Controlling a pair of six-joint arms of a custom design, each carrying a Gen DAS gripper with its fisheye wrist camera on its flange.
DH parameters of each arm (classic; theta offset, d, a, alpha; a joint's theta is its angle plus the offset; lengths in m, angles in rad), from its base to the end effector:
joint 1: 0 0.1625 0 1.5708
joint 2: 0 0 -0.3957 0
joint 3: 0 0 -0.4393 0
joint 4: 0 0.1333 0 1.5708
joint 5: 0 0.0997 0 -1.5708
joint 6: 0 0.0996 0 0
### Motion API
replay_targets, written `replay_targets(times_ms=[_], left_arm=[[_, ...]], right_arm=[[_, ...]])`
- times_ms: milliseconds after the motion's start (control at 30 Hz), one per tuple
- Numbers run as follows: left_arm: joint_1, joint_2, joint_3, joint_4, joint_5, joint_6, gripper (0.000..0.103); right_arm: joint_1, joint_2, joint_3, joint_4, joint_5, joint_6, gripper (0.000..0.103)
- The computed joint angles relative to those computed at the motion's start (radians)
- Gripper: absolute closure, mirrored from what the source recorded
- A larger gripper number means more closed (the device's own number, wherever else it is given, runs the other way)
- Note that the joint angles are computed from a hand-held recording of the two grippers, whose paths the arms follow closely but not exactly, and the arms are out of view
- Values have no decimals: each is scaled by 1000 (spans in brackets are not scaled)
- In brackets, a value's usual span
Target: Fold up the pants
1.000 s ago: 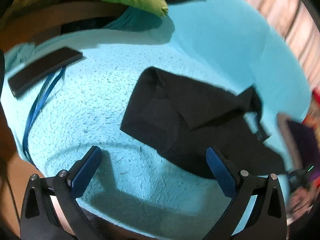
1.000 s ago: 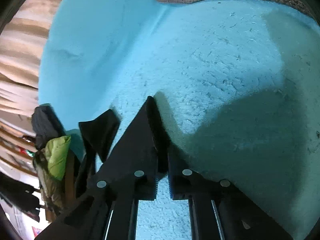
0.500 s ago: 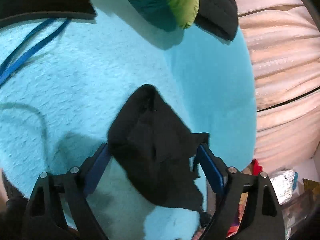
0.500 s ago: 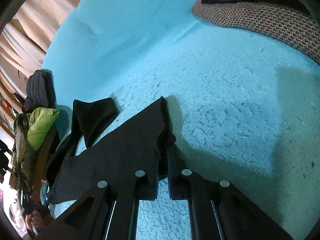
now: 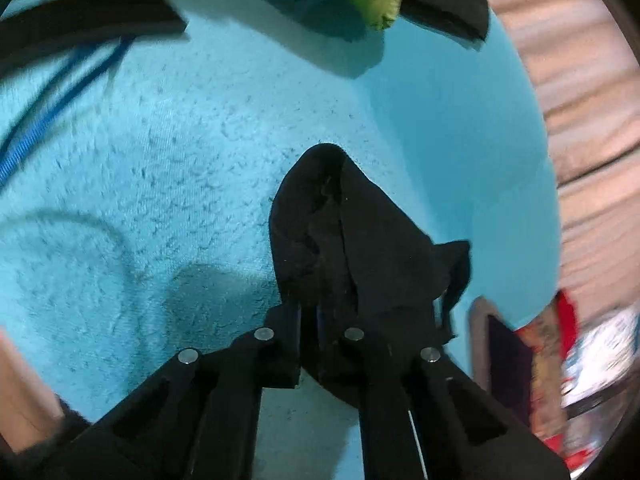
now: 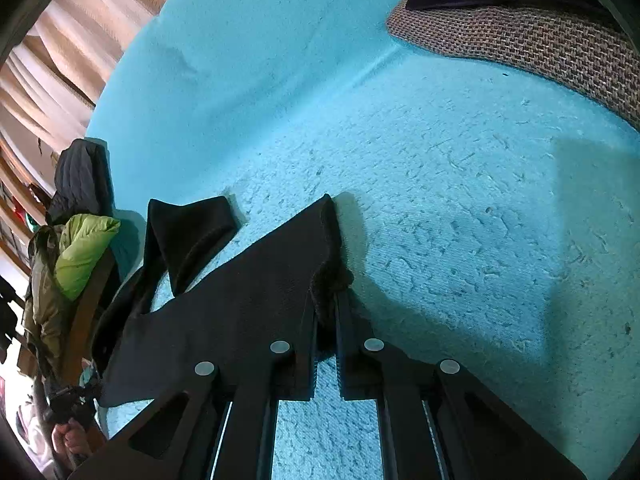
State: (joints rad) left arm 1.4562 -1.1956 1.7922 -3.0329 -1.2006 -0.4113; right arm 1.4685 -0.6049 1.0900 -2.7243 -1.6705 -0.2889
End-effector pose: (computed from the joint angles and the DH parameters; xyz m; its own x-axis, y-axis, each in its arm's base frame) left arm 0.0946 -0.6589 0.2996 -0.9074 -0.4106 0.0894 -0.3149 0.5235 -0.7917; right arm 0.0356 -0.8619 0.1667 -0.9656 -0.0662 0.2514 -0.2034 0.7948 -0.5718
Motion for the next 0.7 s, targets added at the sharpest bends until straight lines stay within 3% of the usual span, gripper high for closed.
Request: replay_targets(times_ms=[67, 200, 267, 333, 467, 533, 567, 633, 700], left_arm=[[-27, -19, 29, -18, 66, 35, 100], [-64, -110, 135, -74, 131, 65, 100], [-74, -161, 186, -86, 194, 44, 101], [-62, -184, 188, -51, 203, -9, 101], [-57, -199, 185, 35, 274, -83, 99], [-53, -190, 174, 81, 314, -106, 83], [-59, -188, 179, 66, 345, -99, 83], [-92, -171, 174, 52, 481, -88, 64], [-112, -160, 189, -59, 538, -35, 57]], right_arm=[[5, -5, -2, 9, -15, 23, 98], [17, -46, 42, 37, -48, 16, 99], [19, -83, 80, 81, -40, 8, 99], [24, -106, 114, 123, -49, 1, 99], [34, -131, 175, 107, -47, -18, 99], [51, -110, 165, 54, -111, -63, 97], [61, -97, 153, 23, -157, -66, 98], [95, -47, 117, -122, -300, -123, 89], [117, -6, 58, -190, -321, -151, 89]])
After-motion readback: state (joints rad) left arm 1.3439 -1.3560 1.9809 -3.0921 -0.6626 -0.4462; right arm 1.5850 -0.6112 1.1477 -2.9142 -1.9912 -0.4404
